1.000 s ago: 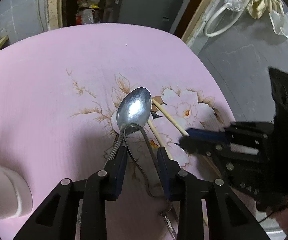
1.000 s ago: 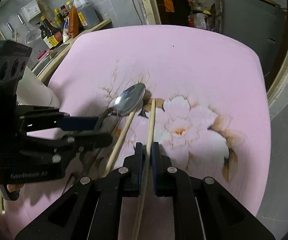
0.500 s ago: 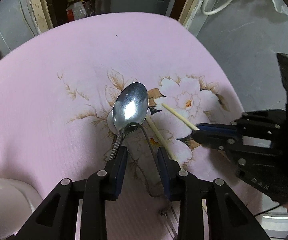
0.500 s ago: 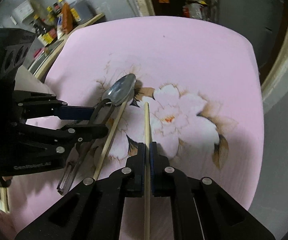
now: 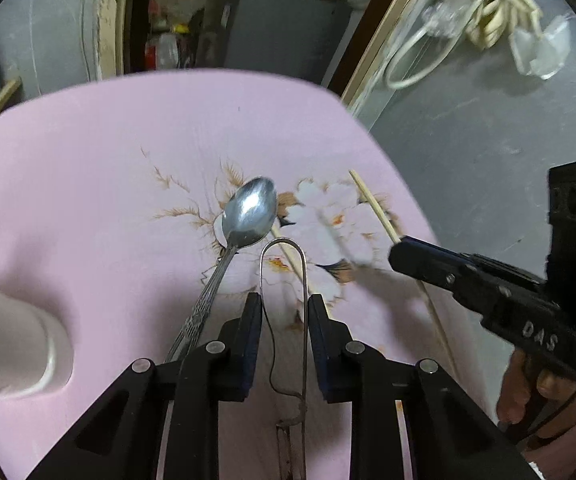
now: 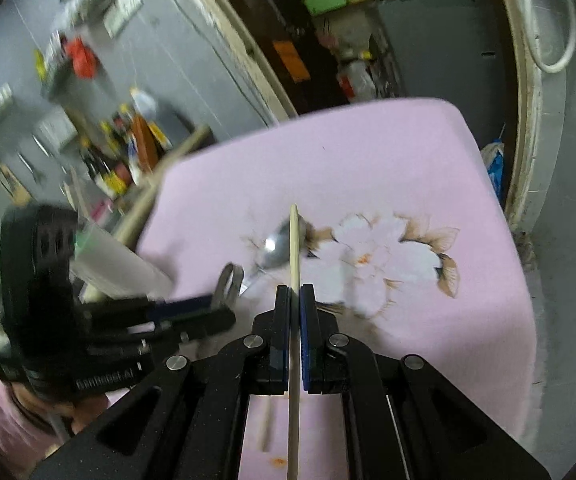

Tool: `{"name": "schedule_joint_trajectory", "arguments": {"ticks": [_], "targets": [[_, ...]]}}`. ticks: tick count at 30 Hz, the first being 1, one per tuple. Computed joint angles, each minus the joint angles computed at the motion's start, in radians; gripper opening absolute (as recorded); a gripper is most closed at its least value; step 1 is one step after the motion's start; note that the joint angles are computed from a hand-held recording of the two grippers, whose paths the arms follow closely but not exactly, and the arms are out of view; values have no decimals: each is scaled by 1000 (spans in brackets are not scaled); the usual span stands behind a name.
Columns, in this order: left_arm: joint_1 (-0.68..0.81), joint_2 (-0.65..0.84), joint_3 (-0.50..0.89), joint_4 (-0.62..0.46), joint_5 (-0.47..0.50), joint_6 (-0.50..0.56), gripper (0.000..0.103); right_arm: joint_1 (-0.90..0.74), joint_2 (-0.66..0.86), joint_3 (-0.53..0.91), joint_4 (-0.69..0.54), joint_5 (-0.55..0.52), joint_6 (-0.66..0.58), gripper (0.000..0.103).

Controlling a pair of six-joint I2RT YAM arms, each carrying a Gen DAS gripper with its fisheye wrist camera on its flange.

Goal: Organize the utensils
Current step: 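Carry the tongs and chopstick over the caddy with both tools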

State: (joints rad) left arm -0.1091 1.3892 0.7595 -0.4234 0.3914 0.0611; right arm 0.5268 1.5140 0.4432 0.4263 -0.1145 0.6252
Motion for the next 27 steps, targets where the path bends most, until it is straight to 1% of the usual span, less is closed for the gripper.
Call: {"name": "schedule_joint_trajectory", "arguments": {"ticks": [1, 3, 5, 6, 7, 9, 12, 13, 14, 16, 20, 23, 27], "targets": [[20, -21, -16, 9, 17, 11, 22, -5, -32, -30, 27, 0, 8, 4], [44, -109, -55, 12, 38, 5, 22, 33, -70, -48, 62, 48, 38, 4], [84, -173, -82, 10, 69, 15, 22, 68, -90, -43, 76, 94, 53, 4], [105, -211, -95, 9, 84, 17, 22, 107, -78, -19, 83, 140, 68, 4], [126, -246, -106, 9, 100, 19, 22, 110, -87, -16, 85, 148, 66, 4], [167, -298, -115, -1, 129, 27, 22, 144, -106, 4, 73, 190, 78, 4], [258, -364, -121, -32, 194, 74, 22, 185, -127, 40, 41, 240, 86, 4], [262, -371, -127, -21, 197, 70, 22, 201, -138, 48, 26, 260, 89, 4], [295, -389, -120, -35, 223, 83, 22, 217, -142, 62, 21, 279, 90, 4], [326, -412, -112, -49, 244, 91, 22, 241, -154, 79, 15, 311, 87, 4], [445, -444, -59, -121, 337, 146, 22, 300, -172, 117, 18, 390, 90, 4], [552, -435, 14, -205, 421, 210, 22, 326, -164, 156, 38, 435, 79, 4], [716, -379, 143, -338, 534, 335, 22, 367, -107, 254, 81, 507, 33, 4]]}}
